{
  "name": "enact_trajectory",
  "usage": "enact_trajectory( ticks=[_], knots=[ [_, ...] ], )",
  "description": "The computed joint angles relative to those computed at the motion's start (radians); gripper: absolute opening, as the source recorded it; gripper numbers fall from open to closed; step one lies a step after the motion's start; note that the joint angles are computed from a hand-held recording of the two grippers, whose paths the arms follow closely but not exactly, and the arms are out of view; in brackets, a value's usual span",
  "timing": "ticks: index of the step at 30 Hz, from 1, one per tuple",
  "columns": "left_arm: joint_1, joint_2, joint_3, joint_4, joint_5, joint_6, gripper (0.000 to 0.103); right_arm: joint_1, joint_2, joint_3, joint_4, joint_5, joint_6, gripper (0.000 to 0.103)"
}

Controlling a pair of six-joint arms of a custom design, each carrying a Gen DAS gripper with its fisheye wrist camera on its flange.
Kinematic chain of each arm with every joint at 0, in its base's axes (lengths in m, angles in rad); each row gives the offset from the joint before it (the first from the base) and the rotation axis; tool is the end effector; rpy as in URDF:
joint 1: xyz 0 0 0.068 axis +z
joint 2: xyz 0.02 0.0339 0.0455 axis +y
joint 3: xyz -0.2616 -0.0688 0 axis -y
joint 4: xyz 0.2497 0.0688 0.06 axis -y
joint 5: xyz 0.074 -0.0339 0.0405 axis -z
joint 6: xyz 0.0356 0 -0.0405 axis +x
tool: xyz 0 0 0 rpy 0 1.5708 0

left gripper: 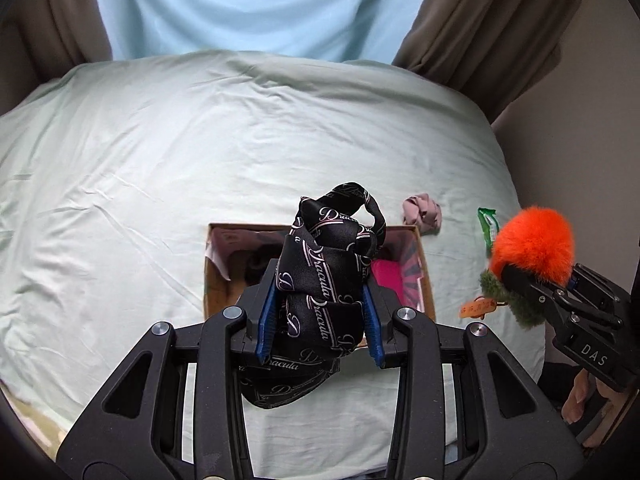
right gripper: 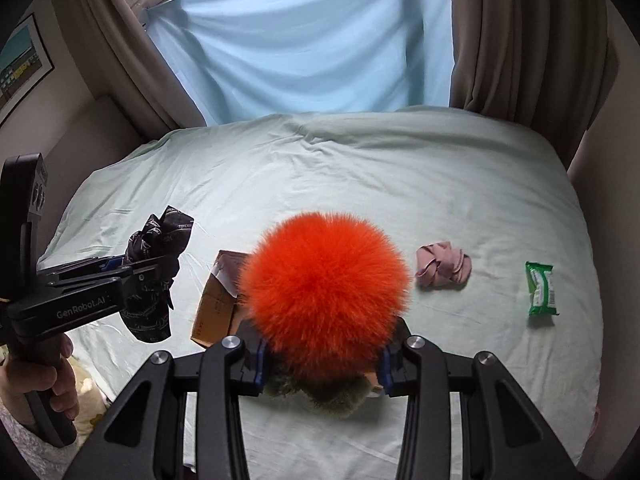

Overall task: Organize soft objects
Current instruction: 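Carry the scrunchie and pompom over the box and release both inside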

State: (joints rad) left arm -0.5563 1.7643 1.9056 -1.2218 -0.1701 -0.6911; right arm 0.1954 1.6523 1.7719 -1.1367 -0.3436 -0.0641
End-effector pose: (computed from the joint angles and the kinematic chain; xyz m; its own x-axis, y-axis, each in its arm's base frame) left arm 0.3093 -0.1852 0.3685 -0.8658 -0.2013 -0.4580 -0.1287 0.9743 -0.1851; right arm 0.3298 0.0775 0.3721 -0.8098 -0.2218 -0.5431 -0.4093 0.8768 0.2523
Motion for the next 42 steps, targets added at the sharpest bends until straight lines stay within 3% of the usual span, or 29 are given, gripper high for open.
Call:
enact_trajectory(
  ticks=[6, 15, 26, 27, 28, 29, 30, 31, 32, 34, 38, 42],
  knots=[
    [0.155, -0.033, -0.23, 0.184, 0.181, 0.081, 0.033, 0.11, 0.108, -0.03, 0.045, 0.054, 0.156, 0.037],
    [0.23, 0.042, -0.4, 0.326, 0.289, 0.089, 0.033, 0.17, 0.311, -0.002, 0.059, 0.08, 0.301, 0.037],
    [0.198, 0.185, -0.359, 0.34, 0.249, 0.116, 0.034, 0.178, 0.586, 0.225, -0.024, 0.042, 0.366, 0.039],
    [0.19, 0.191, -0.352, 0.337, 0.233, 0.127, 0.037, 0.177, 0.608, 0.25, -0.038, 0.036, 0.368, 0.04],
    [0.186, 0.195, -0.346, 0.335, 0.225, 0.134, 0.05, 0.177, 0.634, 0.281, -0.053, 0.031, 0.371, 0.04],
    [0.183, 0.201, -0.334, 0.324, 0.219, 0.137, 0.08, 0.18, 0.657, 0.306, -0.058, 0.028, 0.374, 0.048],
    [0.18, 0.209, -0.321, 0.309, 0.204, 0.138, 0.095, 0.179, 0.672, 0.325, -0.061, 0.024, 0.374, 0.054],
    [0.178, 0.202, -0.325, 0.312, 0.186, 0.138, 0.102, 0.18, 0.684, 0.342, -0.058, 0.026, 0.379, 0.07],
    [0.18, 0.194, -0.328, 0.315, 0.187, 0.148, 0.102, 0.181, 0.681, 0.339, -0.045, 0.029, 0.383, 0.087],
    [0.182, 0.196, -0.319, 0.295, 0.183, 0.162, 0.102, 0.178, 0.675, 0.34, -0.023, 0.042, 0.385, 0.096],
    [0.188, 0.18, -0.329, 0.279, 0.184, 0.162, 0.102, 0.185, 0.703, 0.393, -0.067, 0.079, 0.35, 0.096],
    [0.19, 0.145, -0.348, 0.276, 0.176, 0.149, 0.102, 0.184, 0.658, 0.334, -0.031, 0.088, 0.333, 0.096]
  ],
)
